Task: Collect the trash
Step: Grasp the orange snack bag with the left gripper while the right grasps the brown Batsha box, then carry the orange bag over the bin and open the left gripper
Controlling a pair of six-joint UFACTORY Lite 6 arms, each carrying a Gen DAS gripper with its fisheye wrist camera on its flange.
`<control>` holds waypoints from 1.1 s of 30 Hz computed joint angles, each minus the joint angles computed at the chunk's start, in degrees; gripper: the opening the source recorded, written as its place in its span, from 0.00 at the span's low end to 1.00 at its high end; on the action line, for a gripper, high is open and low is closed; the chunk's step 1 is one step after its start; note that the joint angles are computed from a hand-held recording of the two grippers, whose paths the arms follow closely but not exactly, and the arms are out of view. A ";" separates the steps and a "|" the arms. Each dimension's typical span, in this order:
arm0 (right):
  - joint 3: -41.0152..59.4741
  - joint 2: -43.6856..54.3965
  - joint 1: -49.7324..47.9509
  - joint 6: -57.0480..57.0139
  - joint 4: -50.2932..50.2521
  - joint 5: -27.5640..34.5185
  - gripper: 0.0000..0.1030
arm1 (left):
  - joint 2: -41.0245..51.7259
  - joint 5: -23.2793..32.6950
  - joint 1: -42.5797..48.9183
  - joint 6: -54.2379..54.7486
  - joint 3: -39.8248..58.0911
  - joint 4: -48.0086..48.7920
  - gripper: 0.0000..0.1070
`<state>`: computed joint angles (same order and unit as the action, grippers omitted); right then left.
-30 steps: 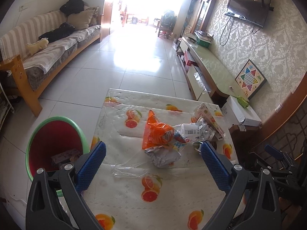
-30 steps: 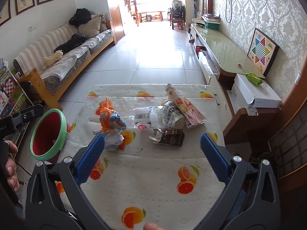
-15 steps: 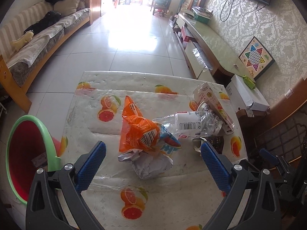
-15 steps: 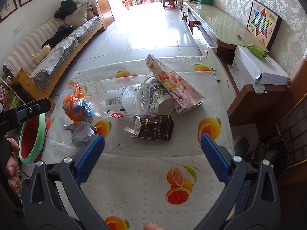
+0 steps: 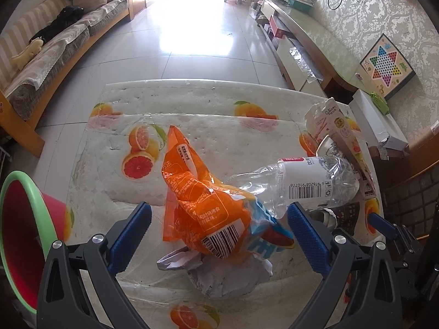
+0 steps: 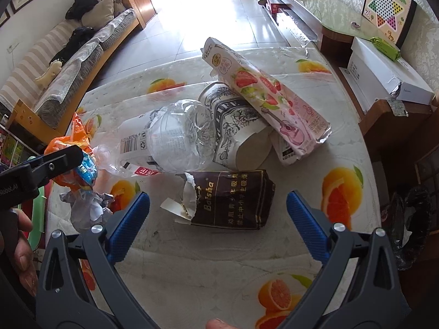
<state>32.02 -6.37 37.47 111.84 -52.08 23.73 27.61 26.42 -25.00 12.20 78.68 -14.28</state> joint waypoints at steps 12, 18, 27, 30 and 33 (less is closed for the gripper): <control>4.04 9.44 -0.39 5.94 -4.75 -1.02 0.95 | 4.26 -0.38 0.21 0.03 2.64 -0.03 0.87; 2.96 9.80 -0.01 8.59 -6.92 -1.54 0.73 | 4.88 -0.84 0.78 1.31 1.40 -0.74 0.75; 0.18 3.66 1.57 6.80 -3.36 0.58 0.73 | -1.12 -3.02 2.11 5.20 -2.90 -2.45 0.66; 0.09 0.69 3.59 5.18 -0.50 3.63 0.72 | -4.10 -3.22 3.04 6.63 -4.12 -3.52 0.66; 1.29 -1.51 5.89 2.87 2.19 7.51 0.73 | -7.05 -2.41 4.13 8.83 -4.98 -5.10 0.65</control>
<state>33.31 -7.88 43.36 114.72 -49.89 31.24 20.56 24.02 -20.87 21.03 73.70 -19.38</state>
